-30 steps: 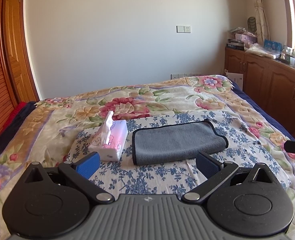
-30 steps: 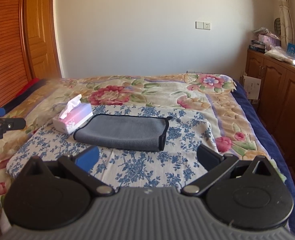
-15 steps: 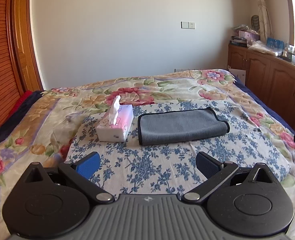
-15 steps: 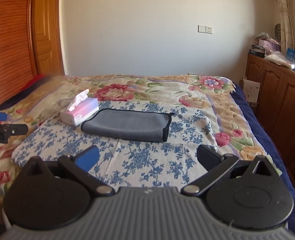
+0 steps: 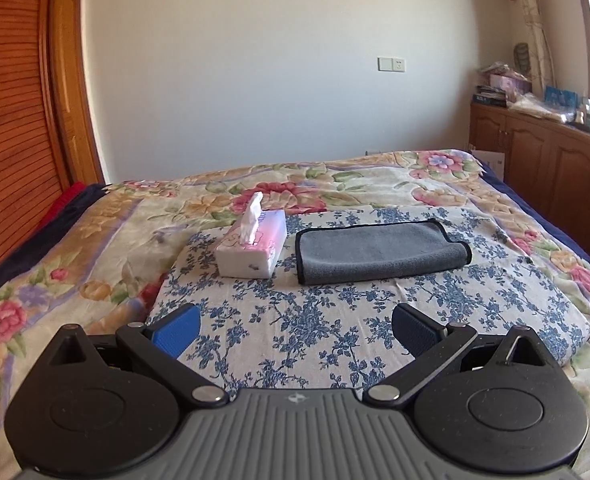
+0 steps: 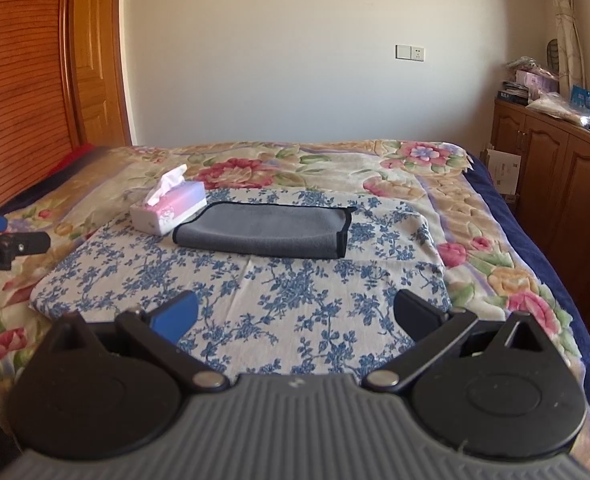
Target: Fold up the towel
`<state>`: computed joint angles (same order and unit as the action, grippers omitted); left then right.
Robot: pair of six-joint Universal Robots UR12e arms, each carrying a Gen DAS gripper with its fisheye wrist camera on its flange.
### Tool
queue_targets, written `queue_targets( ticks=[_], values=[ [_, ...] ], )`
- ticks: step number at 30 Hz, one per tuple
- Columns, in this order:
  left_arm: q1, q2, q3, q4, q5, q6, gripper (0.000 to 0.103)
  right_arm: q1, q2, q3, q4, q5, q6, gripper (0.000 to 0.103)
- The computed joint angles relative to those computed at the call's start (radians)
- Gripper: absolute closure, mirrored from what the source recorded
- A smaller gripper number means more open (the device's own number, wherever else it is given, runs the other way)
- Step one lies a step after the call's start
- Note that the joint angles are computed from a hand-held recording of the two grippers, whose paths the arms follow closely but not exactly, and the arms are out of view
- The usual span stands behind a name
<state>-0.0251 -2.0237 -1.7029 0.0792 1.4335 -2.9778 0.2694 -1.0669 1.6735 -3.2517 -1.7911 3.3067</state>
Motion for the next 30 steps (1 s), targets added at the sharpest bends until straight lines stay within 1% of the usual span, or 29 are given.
queue_targets(
  ticks=[3,7,11,14,17,25,30],
  values=[
    [0.004,0.002,-0.015,0.023,-0.007,-0.002,0.0,0.002,-0.001,0.009,-0.006,-0.007,0.009,0.0],
    [0.001,0.001,-0.036,0.066,0.014,0.003,0.0,0.006,-0.002,0.02,-0.022,-0.024,0.01,0.0],
    [0.007,0.002,-0.052,0.073,-0.003,0.005,0.0,0.007,-0.005,0.034,-0.042,-0.03,0.023,0.0],
    [0.007,0.0,-0.059,0.087,0.008,0.005,0.0,0.008,-0.005,0.04,-0.057,-0.038,0.026,0.0],
    [0.009,0.001,-0.063,0.102,0.002,0.001,0.0,0.01,-0.003,0.043,-0.07,-0.047,0.019,0.0],
    [0.009,-0.003,-0.072,0.143,0.006,-0.004,0.0,0.02,0.008,0.049,-0.142,-0.077,-0.018,0.0],
    [0.01,-0.004,-0.074,0.168,0.003,-0.012,0.0,0.021,0.012,0.053,-0.18,-0.087,-0.025,0.0]
  ],
)
